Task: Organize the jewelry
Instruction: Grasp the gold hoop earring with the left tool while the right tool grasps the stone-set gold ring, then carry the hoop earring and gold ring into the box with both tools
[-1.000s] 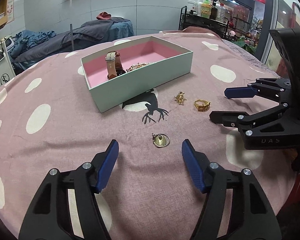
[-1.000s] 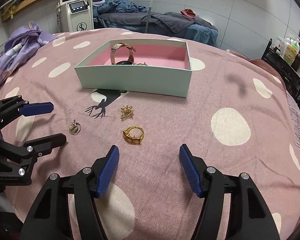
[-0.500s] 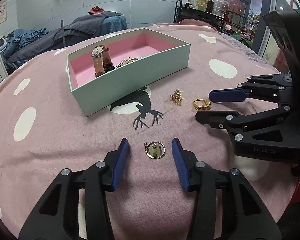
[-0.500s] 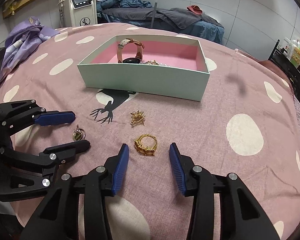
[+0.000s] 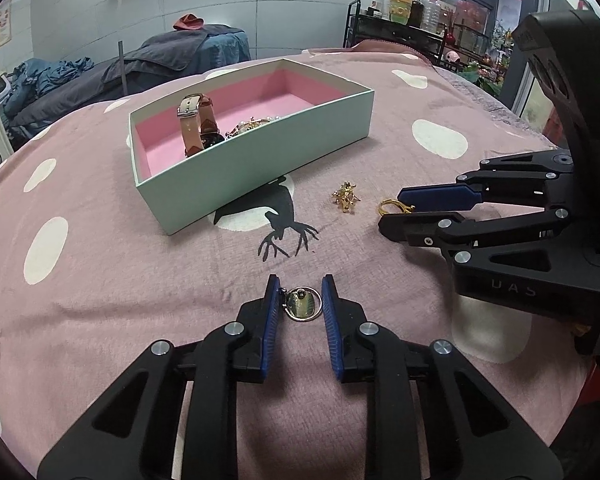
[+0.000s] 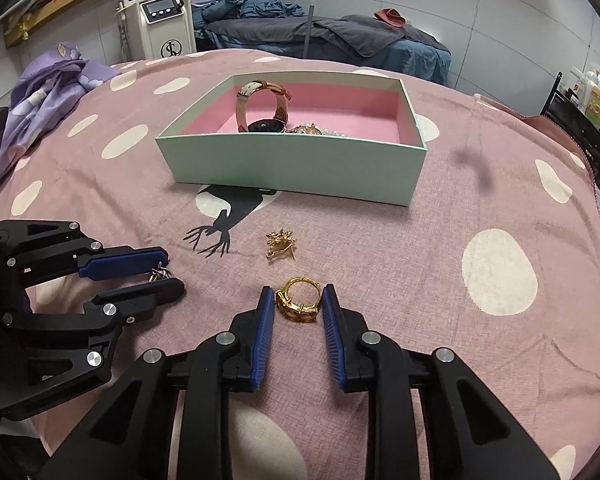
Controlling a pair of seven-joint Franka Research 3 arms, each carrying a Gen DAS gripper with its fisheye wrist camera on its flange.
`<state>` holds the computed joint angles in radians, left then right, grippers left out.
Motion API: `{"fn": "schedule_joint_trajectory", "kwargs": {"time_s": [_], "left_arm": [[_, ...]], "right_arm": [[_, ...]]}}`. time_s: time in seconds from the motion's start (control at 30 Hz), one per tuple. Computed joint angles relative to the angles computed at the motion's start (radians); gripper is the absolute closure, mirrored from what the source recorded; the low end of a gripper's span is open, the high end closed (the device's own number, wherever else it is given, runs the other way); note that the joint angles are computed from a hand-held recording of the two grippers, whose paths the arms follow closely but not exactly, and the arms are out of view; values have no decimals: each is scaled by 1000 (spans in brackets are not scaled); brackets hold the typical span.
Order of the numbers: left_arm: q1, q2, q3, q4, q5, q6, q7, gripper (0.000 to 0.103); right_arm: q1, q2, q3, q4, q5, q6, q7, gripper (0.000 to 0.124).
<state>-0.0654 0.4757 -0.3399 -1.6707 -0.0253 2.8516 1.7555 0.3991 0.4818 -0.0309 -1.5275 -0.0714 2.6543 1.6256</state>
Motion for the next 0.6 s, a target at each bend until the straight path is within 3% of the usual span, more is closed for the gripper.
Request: {"fn": "schedule_joint_trajectory", "kwargs": {"time_s": [0.47, 0.6], "left_arm": [[68, -64, -68, -81, -86, 70, 68, 81], [59, -72, -55, -86, -86, 76, 66, 81]], "right_arm": [[-13, -40, 15, -62, 40, 80, -31, 100], [-12, -51, 16, -74, 46, 94, -37, 100]]}}
